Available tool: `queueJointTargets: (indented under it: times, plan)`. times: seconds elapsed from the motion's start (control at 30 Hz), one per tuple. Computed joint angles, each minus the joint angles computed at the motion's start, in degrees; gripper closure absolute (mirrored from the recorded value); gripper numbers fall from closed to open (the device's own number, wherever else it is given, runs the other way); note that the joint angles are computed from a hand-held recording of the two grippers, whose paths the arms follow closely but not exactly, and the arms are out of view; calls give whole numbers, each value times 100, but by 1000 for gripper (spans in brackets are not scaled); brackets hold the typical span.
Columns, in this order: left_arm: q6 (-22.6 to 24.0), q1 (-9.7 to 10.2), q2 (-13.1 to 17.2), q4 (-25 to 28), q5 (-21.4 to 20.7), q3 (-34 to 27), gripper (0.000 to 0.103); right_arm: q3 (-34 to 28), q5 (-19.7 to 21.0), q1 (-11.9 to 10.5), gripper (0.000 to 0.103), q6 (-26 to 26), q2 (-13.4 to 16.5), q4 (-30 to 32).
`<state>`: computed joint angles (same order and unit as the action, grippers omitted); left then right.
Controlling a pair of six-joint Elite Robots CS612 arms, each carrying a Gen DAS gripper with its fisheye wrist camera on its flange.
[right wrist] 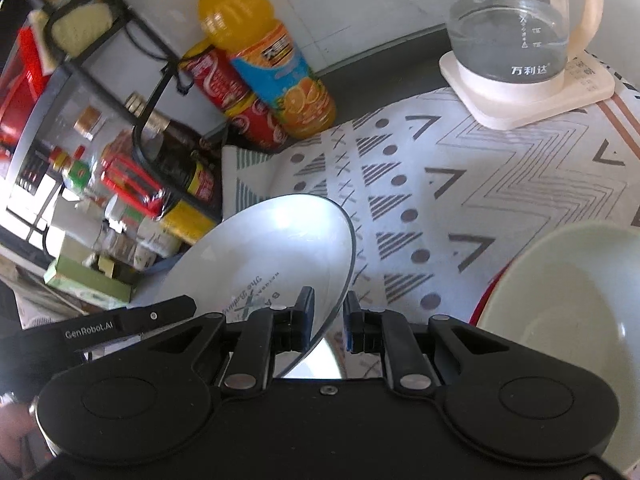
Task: Organize plates and bowls
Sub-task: 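Carry the 'BAKERY' plate with both tools onto the plate stack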
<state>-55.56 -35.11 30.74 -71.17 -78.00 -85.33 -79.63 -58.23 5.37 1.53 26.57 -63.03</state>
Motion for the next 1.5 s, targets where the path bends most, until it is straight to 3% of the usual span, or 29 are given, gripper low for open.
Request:
queueJointTargets:
  times: [0.4, 0.7, 1.5]
  plan:
    - [70, -53, 243, 329, -99, -507, 91, -606, -342, 116, 88, -131, 287, 277]
    - [19, -68, 407, 502, -429, -716, 91, -902, -536, 161, 88, -155, 416, 595]
    - [-330, -24, 590, 827, -850, -831, 87, -962, -1054, 321, 94, 323, 560, 420]
